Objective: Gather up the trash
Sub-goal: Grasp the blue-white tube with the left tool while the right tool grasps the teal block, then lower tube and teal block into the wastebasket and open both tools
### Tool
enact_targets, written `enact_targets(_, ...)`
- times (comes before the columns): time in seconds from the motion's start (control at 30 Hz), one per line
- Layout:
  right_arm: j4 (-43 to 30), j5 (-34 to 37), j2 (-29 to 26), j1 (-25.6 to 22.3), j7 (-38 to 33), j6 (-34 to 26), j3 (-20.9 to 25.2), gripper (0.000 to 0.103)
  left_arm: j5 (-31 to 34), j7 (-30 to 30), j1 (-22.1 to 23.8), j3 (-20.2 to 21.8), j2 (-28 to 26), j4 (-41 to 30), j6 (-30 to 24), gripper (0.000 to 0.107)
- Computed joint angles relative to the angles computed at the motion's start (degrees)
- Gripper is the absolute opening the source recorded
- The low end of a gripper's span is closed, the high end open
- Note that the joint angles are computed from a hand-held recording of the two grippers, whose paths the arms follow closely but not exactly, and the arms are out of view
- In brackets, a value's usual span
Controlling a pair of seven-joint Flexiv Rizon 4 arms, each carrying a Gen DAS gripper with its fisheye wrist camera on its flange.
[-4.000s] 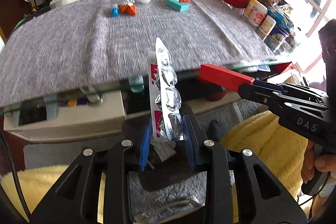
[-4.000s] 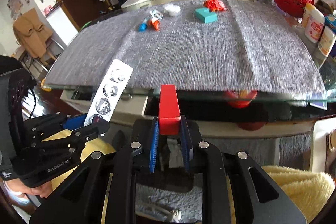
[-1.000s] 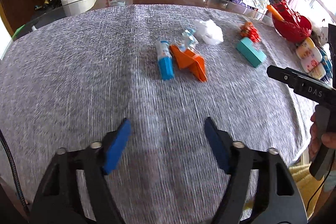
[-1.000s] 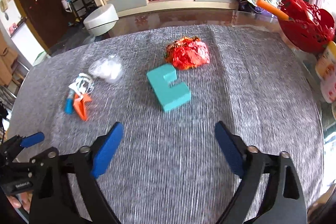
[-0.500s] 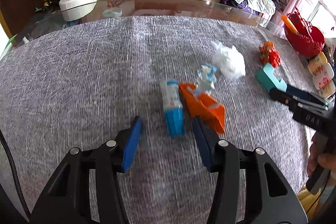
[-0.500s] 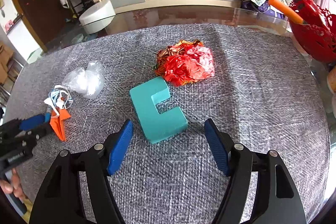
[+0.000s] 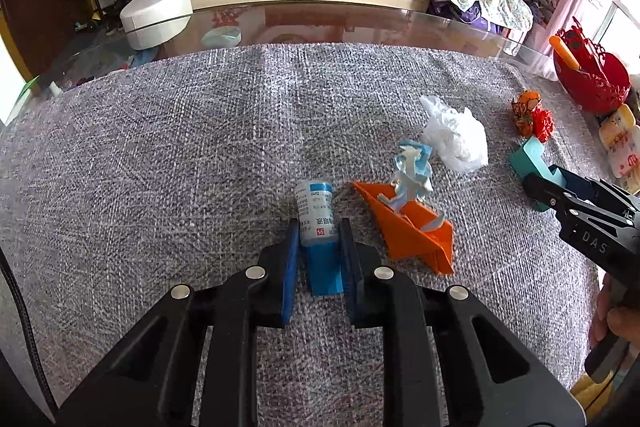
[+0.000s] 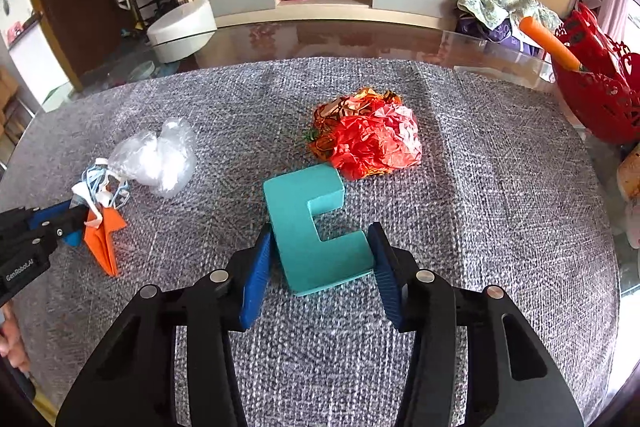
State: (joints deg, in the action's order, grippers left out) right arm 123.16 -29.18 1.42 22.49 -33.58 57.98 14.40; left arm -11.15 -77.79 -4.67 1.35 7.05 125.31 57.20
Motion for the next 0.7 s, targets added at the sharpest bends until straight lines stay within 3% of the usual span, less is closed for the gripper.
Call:
enact_targets(0.3, 1.9, 10.3, 4.6, 1.2, -4.6, -1.8, 1.9, 0.047, -0.5, 1.7, -0.9, 0.9, 6.0, 4.3, -3.1, 0.017)
enact_targets(0.7, 6.5, 14.1, 13.2, 4.6, -1.0, -8.2, 6.3, 0.045, -1.2, 1.2, -3.1, 1.8, 19.7, 13.2, -9.7, 0.017)
